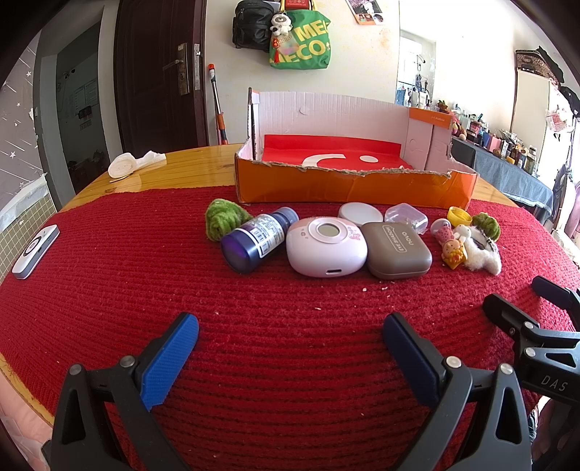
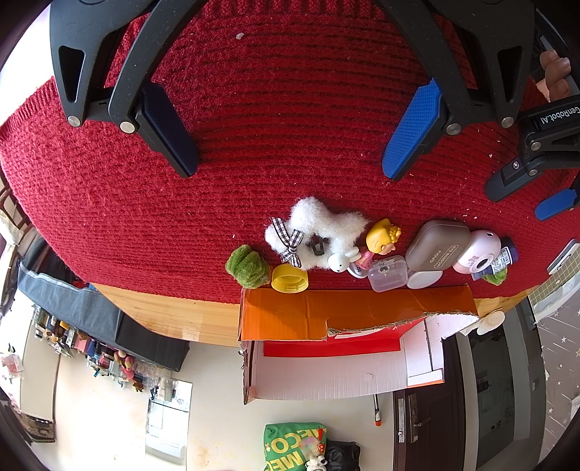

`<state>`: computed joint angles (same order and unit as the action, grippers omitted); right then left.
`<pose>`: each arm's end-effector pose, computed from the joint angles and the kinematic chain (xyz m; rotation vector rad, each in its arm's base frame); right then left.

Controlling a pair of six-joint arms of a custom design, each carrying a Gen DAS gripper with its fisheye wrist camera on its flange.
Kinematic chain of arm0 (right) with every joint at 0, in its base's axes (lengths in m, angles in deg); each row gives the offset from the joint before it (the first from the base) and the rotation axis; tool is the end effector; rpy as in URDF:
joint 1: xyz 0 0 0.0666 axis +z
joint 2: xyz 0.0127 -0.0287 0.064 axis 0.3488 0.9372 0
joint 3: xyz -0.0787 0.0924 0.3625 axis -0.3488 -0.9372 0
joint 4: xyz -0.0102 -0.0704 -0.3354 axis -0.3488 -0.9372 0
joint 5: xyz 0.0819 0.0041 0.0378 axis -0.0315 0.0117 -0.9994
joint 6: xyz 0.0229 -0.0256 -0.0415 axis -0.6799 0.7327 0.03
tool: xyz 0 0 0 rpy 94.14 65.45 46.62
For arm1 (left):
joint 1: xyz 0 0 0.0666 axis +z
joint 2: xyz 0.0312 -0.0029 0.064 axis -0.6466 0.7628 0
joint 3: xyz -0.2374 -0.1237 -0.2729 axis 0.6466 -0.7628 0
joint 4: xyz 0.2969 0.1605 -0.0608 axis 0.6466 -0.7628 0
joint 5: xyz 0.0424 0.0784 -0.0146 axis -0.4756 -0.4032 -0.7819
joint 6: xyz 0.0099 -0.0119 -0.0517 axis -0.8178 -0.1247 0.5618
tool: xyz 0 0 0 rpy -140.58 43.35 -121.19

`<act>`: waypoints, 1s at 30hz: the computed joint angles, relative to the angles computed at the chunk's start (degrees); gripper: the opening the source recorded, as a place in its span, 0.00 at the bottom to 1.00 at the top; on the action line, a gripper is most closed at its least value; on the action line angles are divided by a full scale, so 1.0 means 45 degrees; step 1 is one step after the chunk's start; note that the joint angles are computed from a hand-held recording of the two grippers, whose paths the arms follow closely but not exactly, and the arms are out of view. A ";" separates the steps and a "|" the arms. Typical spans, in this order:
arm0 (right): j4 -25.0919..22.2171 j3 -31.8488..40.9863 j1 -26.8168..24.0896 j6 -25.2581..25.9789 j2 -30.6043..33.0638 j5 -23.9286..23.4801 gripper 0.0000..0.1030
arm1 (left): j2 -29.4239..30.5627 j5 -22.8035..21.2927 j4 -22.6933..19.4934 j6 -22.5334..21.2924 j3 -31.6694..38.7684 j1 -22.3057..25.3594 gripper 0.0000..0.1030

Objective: Organize objects

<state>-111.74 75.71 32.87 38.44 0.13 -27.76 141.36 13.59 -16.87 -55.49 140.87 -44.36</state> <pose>0.3236 0.0717 0.3566 -0.5037 2.1779 0.0144 0.4392 -0.0543 0.3589 1.1162 2.0475 -0.5630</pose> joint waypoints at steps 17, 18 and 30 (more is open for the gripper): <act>-0.0089 0.0074 0.0054 0.0002 0.0032 0.0013 1.00 | -0.0140 -0.0306 0.0142 0.0238 -0.0185 -0.0162 1.00; -0.0148 0.0098 0.0032 0.0033 0.0036 -0.0024 1.00 | -0.0042 -0.0313 -0.0005 0.0213 -0.0006 -0.0167 1.00; -0.0777 0.0800 0.0126 -0.0024 0.0282 -0.0229 1.00 | 0.0530 -0.0214 -0.1522 -0.0394 0.1222 -0.0121 1.00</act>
<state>-115.24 79.31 33.44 38.34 1.40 -28.79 143.75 12.63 -23.73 -57.26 146.37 -44.90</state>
